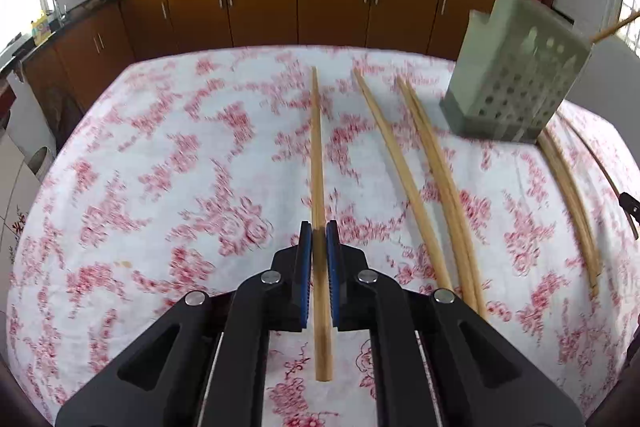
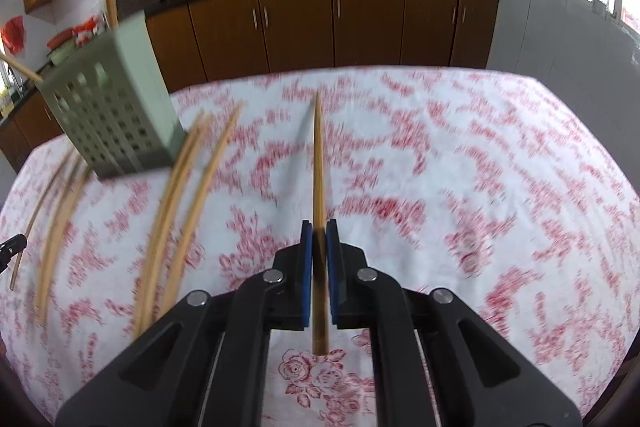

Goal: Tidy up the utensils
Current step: 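Lift both chopsticks upright and carry them above the green holder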

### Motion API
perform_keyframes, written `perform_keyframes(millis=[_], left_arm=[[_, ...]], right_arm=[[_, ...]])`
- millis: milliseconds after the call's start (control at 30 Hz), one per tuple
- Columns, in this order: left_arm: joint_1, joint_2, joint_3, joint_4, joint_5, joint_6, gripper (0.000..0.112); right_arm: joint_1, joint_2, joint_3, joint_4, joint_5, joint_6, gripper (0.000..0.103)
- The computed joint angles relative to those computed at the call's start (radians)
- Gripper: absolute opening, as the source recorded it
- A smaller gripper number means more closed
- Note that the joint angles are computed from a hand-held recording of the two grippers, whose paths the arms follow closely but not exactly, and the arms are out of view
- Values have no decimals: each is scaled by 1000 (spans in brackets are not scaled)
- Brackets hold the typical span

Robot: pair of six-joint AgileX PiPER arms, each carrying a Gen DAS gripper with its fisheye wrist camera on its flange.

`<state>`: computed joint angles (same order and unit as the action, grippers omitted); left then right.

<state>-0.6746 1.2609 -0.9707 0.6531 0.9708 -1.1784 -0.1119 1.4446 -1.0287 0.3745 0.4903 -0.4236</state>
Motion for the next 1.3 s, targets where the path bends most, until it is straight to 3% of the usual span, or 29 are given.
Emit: perform_keyframes(millis=[500, 867, 967, 1300], left_arm=[[-80, -114, -205, 168, 135, -54, 7], [-100, -94, -308, 231, 176, -40, 7], [-98, -96, -322, 220, 177, -23, 7], [-257, -89, -447, 254, 241, 20, 7]], right_arm=[[-133, -116, -129, 307, 105, -228, 8], [-128, -125, -184, 335, 107, -232, 8], [-127, -128, -210, 330, 142, -221, 8], [-201, -134, -416, 458, 495, -230, 8]])
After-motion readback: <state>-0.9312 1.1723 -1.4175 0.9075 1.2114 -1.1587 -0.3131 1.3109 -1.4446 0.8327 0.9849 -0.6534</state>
